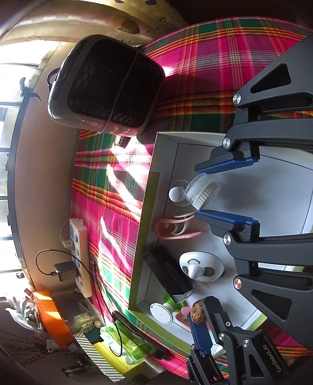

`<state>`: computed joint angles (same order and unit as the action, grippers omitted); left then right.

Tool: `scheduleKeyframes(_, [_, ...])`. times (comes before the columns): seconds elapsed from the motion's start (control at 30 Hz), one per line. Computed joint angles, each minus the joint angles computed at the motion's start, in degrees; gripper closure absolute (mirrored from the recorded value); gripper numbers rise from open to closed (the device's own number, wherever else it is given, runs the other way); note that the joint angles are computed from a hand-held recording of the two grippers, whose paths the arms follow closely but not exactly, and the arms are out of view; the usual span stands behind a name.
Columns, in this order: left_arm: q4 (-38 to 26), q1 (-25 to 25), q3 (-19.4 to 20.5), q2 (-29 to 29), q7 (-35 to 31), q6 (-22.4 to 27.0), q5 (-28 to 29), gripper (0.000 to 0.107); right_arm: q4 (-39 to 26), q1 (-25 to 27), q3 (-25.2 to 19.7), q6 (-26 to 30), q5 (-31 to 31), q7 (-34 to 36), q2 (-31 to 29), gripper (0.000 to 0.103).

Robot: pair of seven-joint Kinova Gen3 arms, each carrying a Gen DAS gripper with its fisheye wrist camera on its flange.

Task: Organize objects
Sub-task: 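Lower the walnut and white cap into the box with both grippers, then open the left gripper to release the walnut while the right gripper releases the cap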

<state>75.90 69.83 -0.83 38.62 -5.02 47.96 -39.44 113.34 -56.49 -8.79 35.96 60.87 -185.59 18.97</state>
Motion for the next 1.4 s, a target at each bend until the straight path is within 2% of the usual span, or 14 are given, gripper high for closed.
scheduleKeyframes(0.7, [0.25,-0.04,0.05,-0.02,-0.08,-0.03,-0.13,0.080,-0.42,-0.58,-0.02,1.02,0.24,0.16,0.56,0.070])
scheduleKeyframes(1.07, [1.03,0.02,-0.04,-0.41,0.72,-0.47,-0.51,0.075,-0.53,-1.08,-0.16,1.68,0.55,-0.23,0.74,0.070])
scheduleKeyframes(1.2, [1.00,-0.01,0.02,-0.39,0.77,-0.37,-0.57,0.075,-0.49,-1.44,-0.26,2.27,0.96,-0.77,0.72,0.062])
scheduleKeyframes(1.4, [1.15,0.15,-0.09,-0.48,1.33,-0.21,-0.71,0.073,-0.58,-1.76,-0.64,3.39,1.11,-1.34,0.75,0.062])
